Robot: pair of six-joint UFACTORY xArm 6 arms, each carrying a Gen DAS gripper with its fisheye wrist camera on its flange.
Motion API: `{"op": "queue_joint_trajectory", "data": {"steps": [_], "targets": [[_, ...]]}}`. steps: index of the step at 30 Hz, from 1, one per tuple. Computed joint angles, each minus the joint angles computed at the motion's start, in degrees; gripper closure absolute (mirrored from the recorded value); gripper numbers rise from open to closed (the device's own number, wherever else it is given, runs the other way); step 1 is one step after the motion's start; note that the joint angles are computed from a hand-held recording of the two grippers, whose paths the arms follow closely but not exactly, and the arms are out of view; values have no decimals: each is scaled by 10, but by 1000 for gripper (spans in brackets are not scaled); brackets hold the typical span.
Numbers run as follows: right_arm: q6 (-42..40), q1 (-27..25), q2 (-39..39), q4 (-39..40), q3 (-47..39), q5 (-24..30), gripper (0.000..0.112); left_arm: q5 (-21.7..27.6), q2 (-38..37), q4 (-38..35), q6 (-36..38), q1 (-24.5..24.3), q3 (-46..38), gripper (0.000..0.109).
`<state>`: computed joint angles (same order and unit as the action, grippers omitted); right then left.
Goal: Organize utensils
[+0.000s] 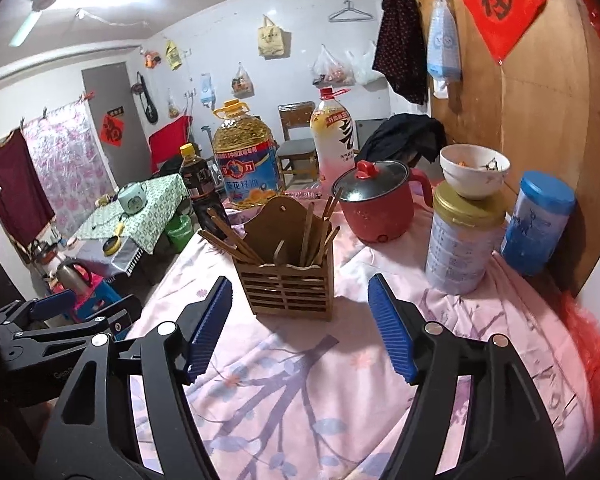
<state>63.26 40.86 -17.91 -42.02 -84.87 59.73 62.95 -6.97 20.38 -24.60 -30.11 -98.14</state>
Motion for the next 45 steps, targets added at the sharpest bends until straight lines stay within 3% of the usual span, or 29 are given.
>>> {"op": "queue_joint_trajectory", "data": {"steps": [14, 45], "targets": [[36, 31, 60, -20, -60, 71, 34, -38, -4, -51, 65, 41, 26, 14], [28, 28, 79, -24, -73, 71, 33, -41, 29, -80, 86, 55, 1, 14]]}}
